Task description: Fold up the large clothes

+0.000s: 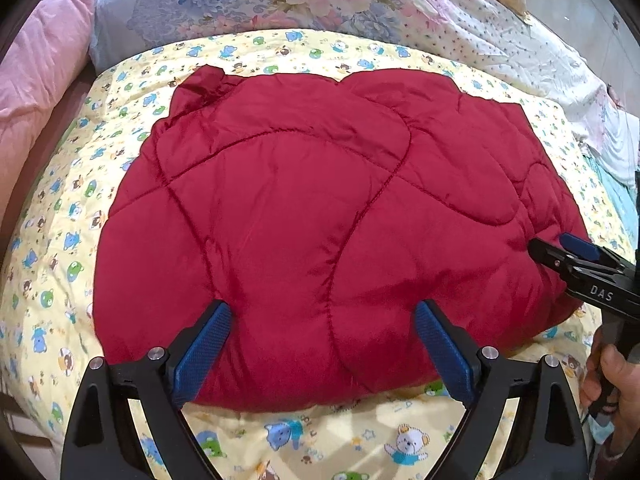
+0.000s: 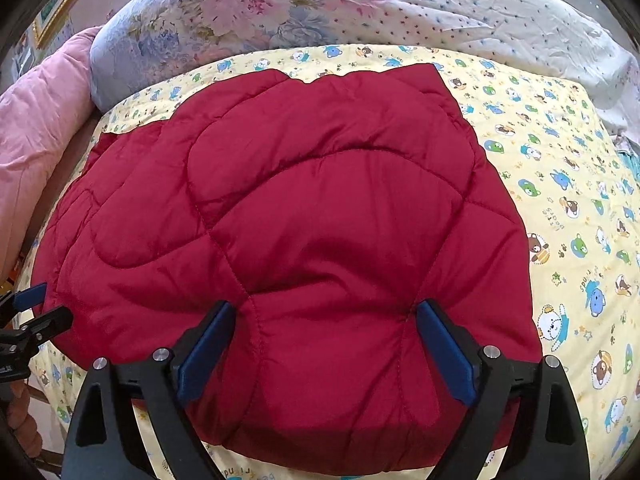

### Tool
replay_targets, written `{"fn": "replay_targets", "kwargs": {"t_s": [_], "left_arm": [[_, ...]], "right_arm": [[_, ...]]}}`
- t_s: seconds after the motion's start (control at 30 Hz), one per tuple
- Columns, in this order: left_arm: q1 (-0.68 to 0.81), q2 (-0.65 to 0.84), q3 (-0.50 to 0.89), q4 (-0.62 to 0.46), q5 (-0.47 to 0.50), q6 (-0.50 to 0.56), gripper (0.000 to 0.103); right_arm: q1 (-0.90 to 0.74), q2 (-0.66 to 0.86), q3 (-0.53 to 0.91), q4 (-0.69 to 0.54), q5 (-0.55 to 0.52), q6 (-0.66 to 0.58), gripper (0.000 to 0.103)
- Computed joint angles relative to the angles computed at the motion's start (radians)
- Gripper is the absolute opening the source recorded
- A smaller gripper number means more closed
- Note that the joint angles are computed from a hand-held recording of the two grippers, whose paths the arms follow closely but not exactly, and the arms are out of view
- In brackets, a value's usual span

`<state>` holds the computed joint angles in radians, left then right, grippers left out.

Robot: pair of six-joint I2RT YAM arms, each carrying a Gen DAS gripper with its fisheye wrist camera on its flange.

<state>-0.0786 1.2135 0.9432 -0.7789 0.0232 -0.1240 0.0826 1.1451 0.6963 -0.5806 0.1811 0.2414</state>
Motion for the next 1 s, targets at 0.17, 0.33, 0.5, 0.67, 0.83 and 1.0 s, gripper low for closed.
{"fn": "replay_targets", "kwargs": {"t_s": [0.17,0.33,0.5,0.67,0.83,1.0], "left_arm": [[0.006,-0.035,0.007,-0.036,-0.007,-0.009,0.093],[0.033,-0.068,0.021,-0.059,0.027,-0.003,0.093],[0.133,-0.087,0.047,-0.062,0.14,0.01,0.094],[0.177,-0.036,0.067,-0.052,0.181,0.016,0.094],[0.167,0.022,0.082,-0.031,0.186,0.02,0.094],[0.129,0.114,0.104,0.01,0.137,0.017,0.093]], "right_arm": [[-0.003,-0.019,0.011,-0.031,-0.009,0.008,0.093],[0.0,-0.054,0.025,-0.078,-0.012,0.022,0.093],[0.037,-0.107,0.04,-0.117,0.002,0.045,0.093],[0.081,-0.102,0.062,-0.116,0.01,0.054,0.094],[0.099,-0.057,0.084,-0.09,-0.011,0.047,0.094],[0.064,0.005,0.118,-0.046,-0.046,0.024,0.094]]}}
